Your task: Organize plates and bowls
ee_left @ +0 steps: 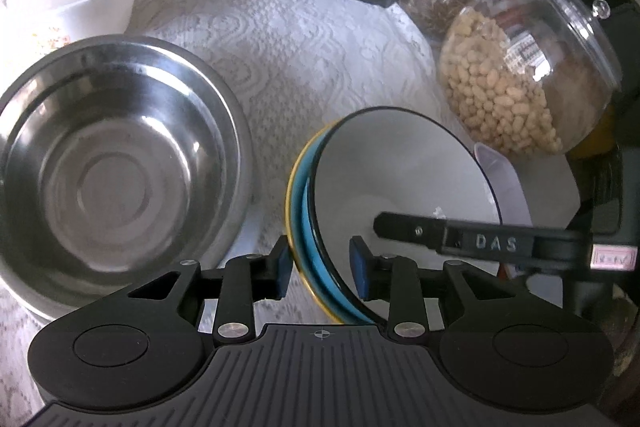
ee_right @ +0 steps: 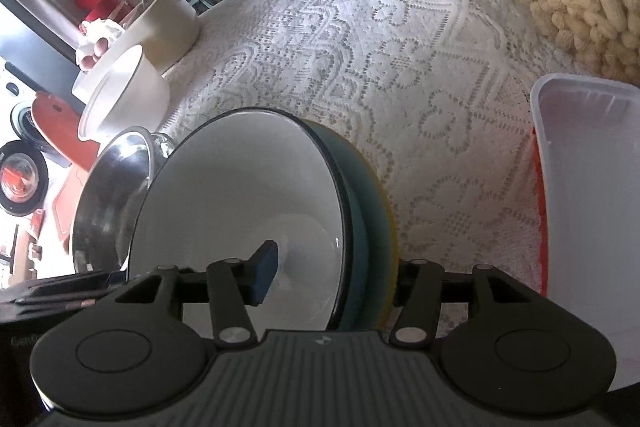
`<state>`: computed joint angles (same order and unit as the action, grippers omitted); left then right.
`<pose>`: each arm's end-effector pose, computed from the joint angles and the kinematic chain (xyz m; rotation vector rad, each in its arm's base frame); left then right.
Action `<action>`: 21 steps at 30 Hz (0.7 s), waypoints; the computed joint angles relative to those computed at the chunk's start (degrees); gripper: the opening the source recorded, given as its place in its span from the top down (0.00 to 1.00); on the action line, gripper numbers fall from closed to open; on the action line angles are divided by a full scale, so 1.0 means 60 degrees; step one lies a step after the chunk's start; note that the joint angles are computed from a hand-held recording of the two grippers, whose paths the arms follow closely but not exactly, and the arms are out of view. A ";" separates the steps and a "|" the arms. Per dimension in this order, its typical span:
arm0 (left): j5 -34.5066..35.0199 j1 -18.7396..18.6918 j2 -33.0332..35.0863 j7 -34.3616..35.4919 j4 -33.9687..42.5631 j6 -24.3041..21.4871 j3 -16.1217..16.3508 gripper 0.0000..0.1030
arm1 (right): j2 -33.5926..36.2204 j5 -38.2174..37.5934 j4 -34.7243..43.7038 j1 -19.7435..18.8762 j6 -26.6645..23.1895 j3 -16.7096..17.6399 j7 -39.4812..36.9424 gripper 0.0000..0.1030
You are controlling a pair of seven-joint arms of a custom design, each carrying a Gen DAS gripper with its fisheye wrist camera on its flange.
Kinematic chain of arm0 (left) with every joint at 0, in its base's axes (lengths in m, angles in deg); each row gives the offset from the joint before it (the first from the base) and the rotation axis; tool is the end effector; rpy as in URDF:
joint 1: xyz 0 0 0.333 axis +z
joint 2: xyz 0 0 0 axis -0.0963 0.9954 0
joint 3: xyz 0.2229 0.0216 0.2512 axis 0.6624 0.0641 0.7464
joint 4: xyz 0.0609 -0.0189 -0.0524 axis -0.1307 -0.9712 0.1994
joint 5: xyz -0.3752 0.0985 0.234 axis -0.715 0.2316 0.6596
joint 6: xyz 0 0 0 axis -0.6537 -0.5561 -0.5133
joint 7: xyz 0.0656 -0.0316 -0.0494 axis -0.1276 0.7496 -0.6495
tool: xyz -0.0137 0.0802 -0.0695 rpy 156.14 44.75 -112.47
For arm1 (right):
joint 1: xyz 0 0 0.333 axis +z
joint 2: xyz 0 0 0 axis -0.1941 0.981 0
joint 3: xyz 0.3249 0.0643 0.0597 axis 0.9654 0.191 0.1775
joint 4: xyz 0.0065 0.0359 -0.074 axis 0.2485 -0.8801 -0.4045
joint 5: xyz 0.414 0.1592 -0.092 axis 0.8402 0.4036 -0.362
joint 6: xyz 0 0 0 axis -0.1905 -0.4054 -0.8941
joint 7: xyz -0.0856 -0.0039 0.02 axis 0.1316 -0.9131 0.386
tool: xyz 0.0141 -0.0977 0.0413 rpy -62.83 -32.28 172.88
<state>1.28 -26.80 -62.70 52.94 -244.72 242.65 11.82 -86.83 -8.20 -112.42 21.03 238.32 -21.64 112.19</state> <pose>0.4096 -0.1571 0.3437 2.0265 -2.1546 0.9665 0.4442 0.2534 0.3348 -1.7385 1.8615 0.0096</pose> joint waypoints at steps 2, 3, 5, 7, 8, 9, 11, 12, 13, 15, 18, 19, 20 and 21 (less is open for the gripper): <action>-0.0106 -0.0079 -0.0066 0.0130 -0.0044 -0.0027 0.0042 0.68 | 0.0003 -0.0068 -0.0016 -0.0048 -0.0014 0.0001 0.0074 0.48; -0.0234 -0.0139 -0.0077 0.0260 -0.0055 0.0010 0.0080 0.67 | 0.0014 -0.0079 -0.0021 -0.0055 0.0000 -0.0001 0.0077 0.48; -0.0363 -0.0164 -0.0057 0.0356 -0.0053 0.0060 0.0095 0.67 | 0.0023 -0.0175 -0.0020 -0.0075 0.0006 0.0020 0.0092 0.48; -0.0567 -0.0199 -0.0079 0.0552 -0.0070 0.0053 0.0160 0.66 | 0.0027 -0.0621 -0.0017 -0.0214 -0.0054 0.0107 0.0418 0.48; -0.0608 -0.0193 -0.0126 0.0631 -0.0097 0.0056 0.0157 0.66 | 0.0000 -0.0937 -0.0041 -0.0308 -0.0061 0.0171 0.0678 0.48; -0.0603 -0.0171 -0.0248 0.0734 -0.0156 0.0053 0.0163 0.67 | -0.0081 -0.1529 -0.0098 -0.0495 -0.0052 0.0301 0.1159 0.48; -0.0742 -0.0190 -0.0651 0.1072 -0.0325 0.0145 0.0288 0.69 | -0.0361 -0.3129 -0.0281 -0.1014 0.0075 0.0665 0.2439 0.46; -0.1048 -0.0303 -0.0848 0.1477 -0.0366 0.0222 0.0510 0.71 | -0.0535 -0.4054 -0.0357 -0.1409 0.0082 0.0944 0.3189 0.44; -0.1474 -0.0434 -0.1039 0.1962 -0.0358 0.0286 0.0777 0.71 | -0.0723 -0.5038 -0.0407 -0.1910 0.0040 0.1319 0.4011 0.44; -0.2566 -0.0638 -0.1309 0.3126 -0.0178 0.0608 0.1237 0.71 | -0.1136 -0.6965 -0.0384 -0.3024 -0.0146 0.2202 0.5571 0.44; -0.4423 -0.0640 -0.1017 0.5160 0.0649 0.0830 0.1796 0.71 | -0.1460 -0.8857 0.0040 -0.4017 -0.0570 0.3036 0.7110 0.43; -0.4771 -0.0465 -0.0781 0.5511 0.0977 0.0821 0.1906 0.71 | -0.1456 -0.9320 0.0260 -0.4195 -0.0703 0.3187 0.7460 0.42; -0.4973 -0.0272 -0.0602 0.5648 0.1189 0.0882 0.1918 0.71 | -0.1394 -0.9875 0.0562 -0.4422 -0.0879 0.3415 0.7888 0.39; -0.5314 -0.0029 -0.0372 0.5905 0.1430 0.1113 0.1956 0.72 | -0.1287 -1.0343 0.0833 -0.4554 -0.1019 0.3563 0.8215 0.38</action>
<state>-30.60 -26.97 -64.93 88.37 -236.14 249.33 23.56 -94.55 -70.26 -107.42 -6.30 232.21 -0.26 161.48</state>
